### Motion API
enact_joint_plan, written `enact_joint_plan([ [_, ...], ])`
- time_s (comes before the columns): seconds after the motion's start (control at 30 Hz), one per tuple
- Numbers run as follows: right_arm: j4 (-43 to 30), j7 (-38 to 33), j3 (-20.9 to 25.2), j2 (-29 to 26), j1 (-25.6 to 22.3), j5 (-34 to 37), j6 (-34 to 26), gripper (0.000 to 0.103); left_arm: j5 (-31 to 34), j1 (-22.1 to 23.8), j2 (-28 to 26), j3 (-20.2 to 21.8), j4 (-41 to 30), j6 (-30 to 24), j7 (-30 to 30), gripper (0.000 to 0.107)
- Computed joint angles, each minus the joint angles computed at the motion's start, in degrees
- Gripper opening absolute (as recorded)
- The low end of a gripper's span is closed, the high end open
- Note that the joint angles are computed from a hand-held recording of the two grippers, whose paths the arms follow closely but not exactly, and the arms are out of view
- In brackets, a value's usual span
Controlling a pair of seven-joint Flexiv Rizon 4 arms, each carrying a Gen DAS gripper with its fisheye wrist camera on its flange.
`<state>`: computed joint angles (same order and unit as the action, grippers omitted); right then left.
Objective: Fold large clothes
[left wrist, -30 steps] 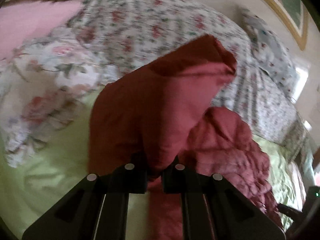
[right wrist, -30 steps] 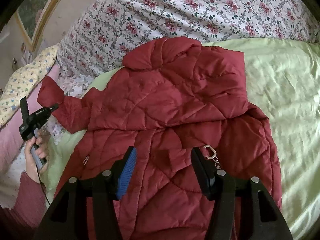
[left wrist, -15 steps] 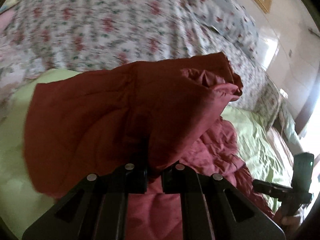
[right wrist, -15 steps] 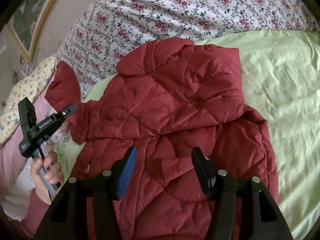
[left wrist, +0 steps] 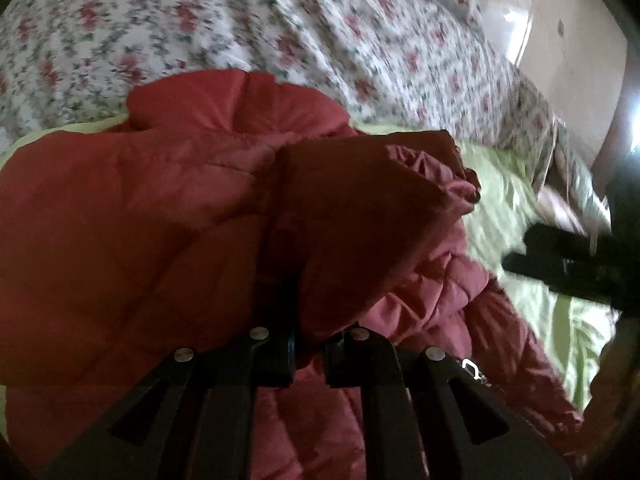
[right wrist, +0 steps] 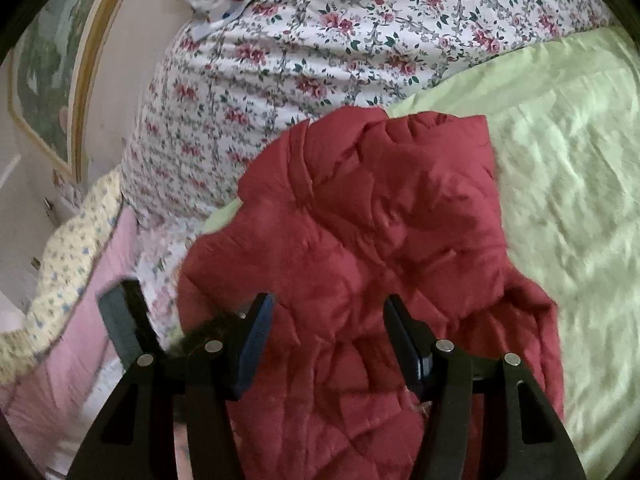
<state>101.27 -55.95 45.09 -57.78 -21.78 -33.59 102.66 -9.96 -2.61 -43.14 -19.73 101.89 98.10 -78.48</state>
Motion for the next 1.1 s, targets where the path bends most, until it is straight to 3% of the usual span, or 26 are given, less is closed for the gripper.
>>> enact_joint_plan([
  [0.13,-5.18,-0.71,4.88,-5.21,-1.39,-0.33,-3.83,0.066,-0.07,-4.54,-0.77,4.16,-2.08,-0.95,0.21,0.007],
  [0.27,-9.88,-3.01,7.36,-8.86,-0.54,1.81,-6.89,0.065,-0.29,-4.5,-1.13,3.97,-2.53,-1.35,0.58,0.007],
  [0.3,-11.12,-3.66,7.98,-9.8,-0.23,2.24,-8.23,0.055,-0.45,-4.25,-1.25,3.69,-2.6,-1.64,0.63,0.007],
  [0.33,-11.81,-4.55,8.57,-10.44,-0.18,2.6,-9.01,0.032,-0.63,-3.75,-1.22,3.16,-2.47,-2.22,0.74,0.007],
  [0.37,-12.47,-4.79,7.84,-10.31,0.67,3.4,-9.46,0.019,-0.79,-2.95,-1.13,2.29,-2.15,-2.88,0.97,0.008],
  [0.43,-12.78,-5.0,5.48,-8.97,2.28,5.27,-9.29,0.013,-0.85,0.12,-0.95,-1.31,-0.79,-3.56,2.06,0.015],
  [0.57,-11.89,-6.49,0.99,-5.9,4.8,8.73,-7.07,0.01,-1.06,8.47,-0.55,-10.59,3.62,-3.83,4.44,0.024],
  [0.73,-11.1,-8.28,-2.42,-3.18,6.45,12.25,-5.47,0.009,-0.5,14.21,0.78,-16.06,7.64,-3.0,5.51,0.024],
  [0.9,-9.63,-7.34,-12.05,1.55,11.61,14.7,-2.79,0.008,0.68,15.99,4.03,-15.69,9.88,-0.76,4.47,0.024],
  [1.03,-9.32,-6.0,-16.75,2.41,13.9,15.3,-1.88,0.008,0.9,15.73,5.82,-12.31,9.32,0.39,2.57,0.024],
  [1.1,-9.64,-5.64,-18.0,1.93,14.69,15.18,-1.23,0.008,-0.04,14.04,6.19,-8.64,8.14,-0.11,1.2,0.024],
])
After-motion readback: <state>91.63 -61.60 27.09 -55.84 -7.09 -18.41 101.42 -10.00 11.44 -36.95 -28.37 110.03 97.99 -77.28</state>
